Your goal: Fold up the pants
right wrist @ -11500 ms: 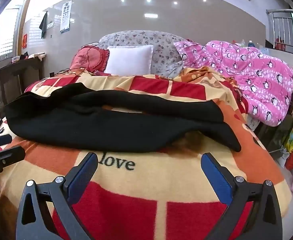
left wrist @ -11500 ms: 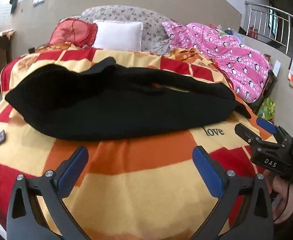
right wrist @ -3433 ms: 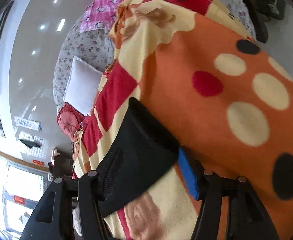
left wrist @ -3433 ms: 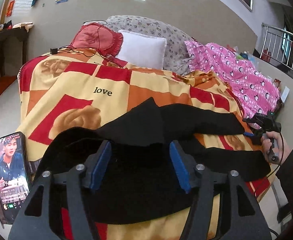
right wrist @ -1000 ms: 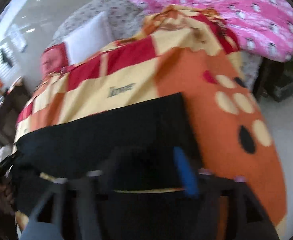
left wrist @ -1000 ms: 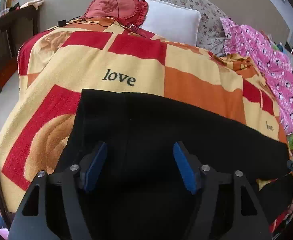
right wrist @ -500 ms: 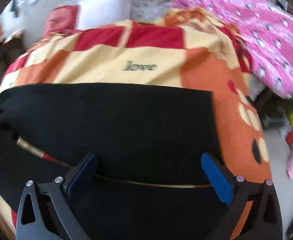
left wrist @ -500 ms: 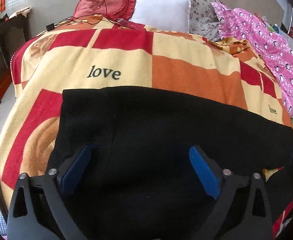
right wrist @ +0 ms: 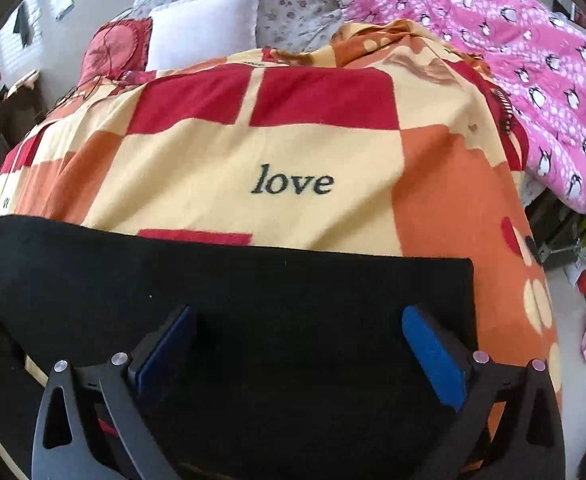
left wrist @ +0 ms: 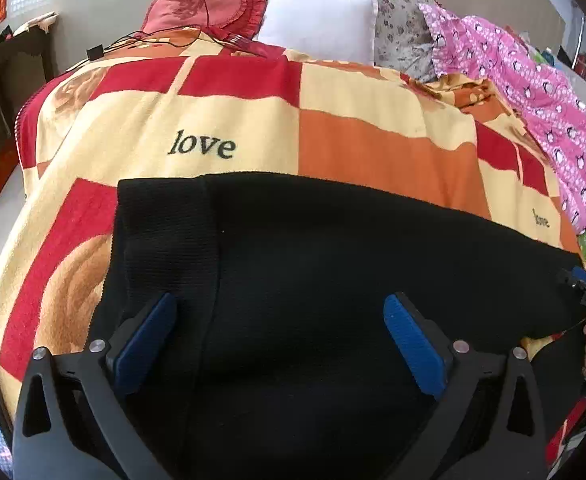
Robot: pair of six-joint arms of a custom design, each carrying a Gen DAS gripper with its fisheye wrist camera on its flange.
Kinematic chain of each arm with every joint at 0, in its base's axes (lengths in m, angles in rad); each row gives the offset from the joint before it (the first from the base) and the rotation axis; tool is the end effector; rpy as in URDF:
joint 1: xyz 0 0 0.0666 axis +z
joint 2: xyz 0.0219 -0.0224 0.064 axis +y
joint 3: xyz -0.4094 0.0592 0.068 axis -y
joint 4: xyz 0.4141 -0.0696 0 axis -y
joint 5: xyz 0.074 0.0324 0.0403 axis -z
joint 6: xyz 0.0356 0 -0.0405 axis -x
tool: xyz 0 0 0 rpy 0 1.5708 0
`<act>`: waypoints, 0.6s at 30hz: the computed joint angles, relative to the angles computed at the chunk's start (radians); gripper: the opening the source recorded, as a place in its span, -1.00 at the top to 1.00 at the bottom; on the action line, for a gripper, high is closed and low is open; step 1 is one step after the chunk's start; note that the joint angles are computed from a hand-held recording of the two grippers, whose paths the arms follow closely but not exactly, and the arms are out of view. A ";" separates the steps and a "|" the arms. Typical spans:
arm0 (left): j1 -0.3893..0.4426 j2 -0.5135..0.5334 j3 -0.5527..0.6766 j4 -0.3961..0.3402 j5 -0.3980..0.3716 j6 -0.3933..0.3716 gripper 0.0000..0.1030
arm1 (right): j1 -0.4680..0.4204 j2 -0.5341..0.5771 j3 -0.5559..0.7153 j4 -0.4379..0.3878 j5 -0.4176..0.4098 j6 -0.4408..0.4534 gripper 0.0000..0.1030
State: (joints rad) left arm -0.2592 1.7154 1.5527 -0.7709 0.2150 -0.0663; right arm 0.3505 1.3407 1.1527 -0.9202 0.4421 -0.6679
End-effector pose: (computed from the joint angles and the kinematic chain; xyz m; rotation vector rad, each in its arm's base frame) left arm 0.5986 -0.1670 0.3713 0.4941 2.4586 -0.3488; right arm 0.4268 0.1394 0.3722 0.5303 2.4690 -0.2053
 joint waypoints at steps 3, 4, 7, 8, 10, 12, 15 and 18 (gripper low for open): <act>-0.005 0.002 0.002 -0.003 -0.017 -0.008 -1.00 | 0.000 0.000 -0.002 0.003 0.006 -0.003 -0.99; -0.004 0.001 0.000 -0.001 -0.012 -0.004 -1.00 | 0.004 0.002 -0.001 0.000 0.011 -0.007 -0.99; 0.002 -0.001 -0.004 0.007 0.011 0.006 -1.00 | 0.011 0.012 0.009 -0.013 0.025 -0.014 -0.99; 0.005 -0.001 -0.004 0.009 0.020 0.009 -1.00 | 0.011 0.012 0.009 -0.012 0.025 -0.015 -0.99; 0.011 -0.002 -0.007 0.014 0.039 0.017 -1.00 | 0.010 0.007 0.003 -0.009 0.024 -0.015 -0.99; 0.014 -0.003 -0.007 0.016 0.048 0.022 -1.00 | 0.009 0.006 0.002 -0.006 0.024 -0.016 -0.99; 0.015 -0.001 -0.004 0.013 0.049 0.017 -1.00 | 0.007 0.005 0.001 -0.002 0.022 -0.019 -0.99; 0.022 0.003 0.005 0.002 0.073 0.012 -1.00 | 0.005 0.004 0.000 0.001 0.019 -0.019 -0.99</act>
